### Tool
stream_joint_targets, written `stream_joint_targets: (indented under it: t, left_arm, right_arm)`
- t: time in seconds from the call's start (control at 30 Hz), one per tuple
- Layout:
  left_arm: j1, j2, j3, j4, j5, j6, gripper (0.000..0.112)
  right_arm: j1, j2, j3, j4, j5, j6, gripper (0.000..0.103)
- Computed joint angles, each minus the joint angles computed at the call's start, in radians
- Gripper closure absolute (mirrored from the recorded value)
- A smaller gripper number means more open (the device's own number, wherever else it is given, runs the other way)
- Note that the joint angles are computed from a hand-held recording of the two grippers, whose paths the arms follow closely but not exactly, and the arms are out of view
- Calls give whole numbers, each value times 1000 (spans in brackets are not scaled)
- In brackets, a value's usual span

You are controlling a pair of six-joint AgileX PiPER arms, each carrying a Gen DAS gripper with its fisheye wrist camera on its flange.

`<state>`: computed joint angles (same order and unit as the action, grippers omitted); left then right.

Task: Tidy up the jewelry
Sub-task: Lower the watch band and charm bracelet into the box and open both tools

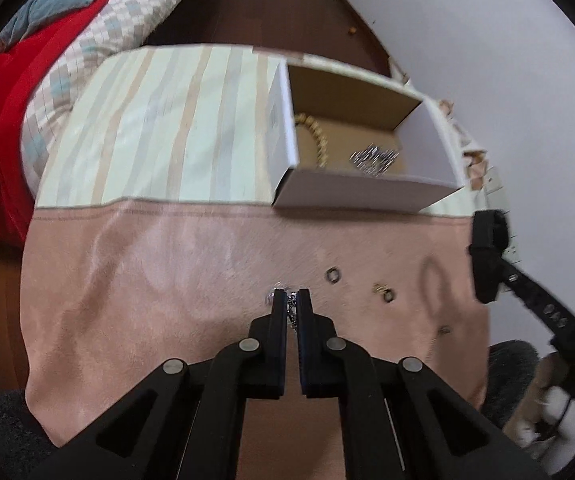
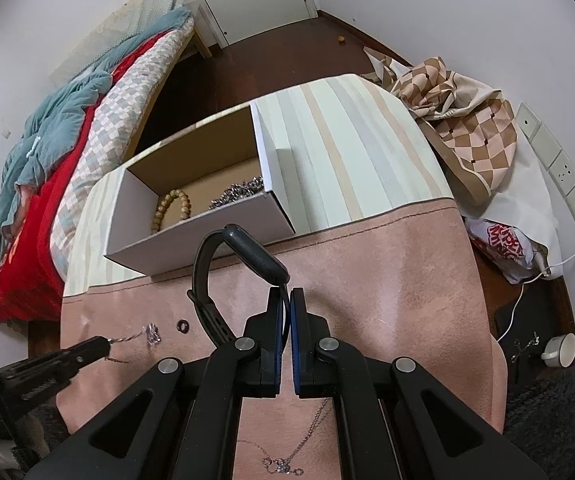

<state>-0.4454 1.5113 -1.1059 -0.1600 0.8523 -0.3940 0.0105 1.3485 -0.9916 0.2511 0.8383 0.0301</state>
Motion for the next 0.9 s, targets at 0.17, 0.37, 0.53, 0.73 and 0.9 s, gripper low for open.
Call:
stream_joint_targets:
  t: [0.17, 0.37, 0.53, 0.73, 0.9]
  left_arm:
    - [-17, -15, -121, -9, 50, -9, 110]
    - [-24, 42, -348, -18, 113, 7, 110]
    - [-3, 206, -577, 6, 165, 45, 110]
    - [62, 409, -754, -36, 228, 103, 110]
    - [98, 549, -861, -59, 279, 127, 110]
  right_arm:
    - [9, -15, -49, 23, 39, -5, 100]
    - [8, 27, -201, 66, 104, -34, 99]
    - [30, 194, -441, 38, 164, -56, 100]
    - [72, 485, -758, -17, 293, -95, 100]
    - [100, 650, -919, -64, 374, -108, 100]
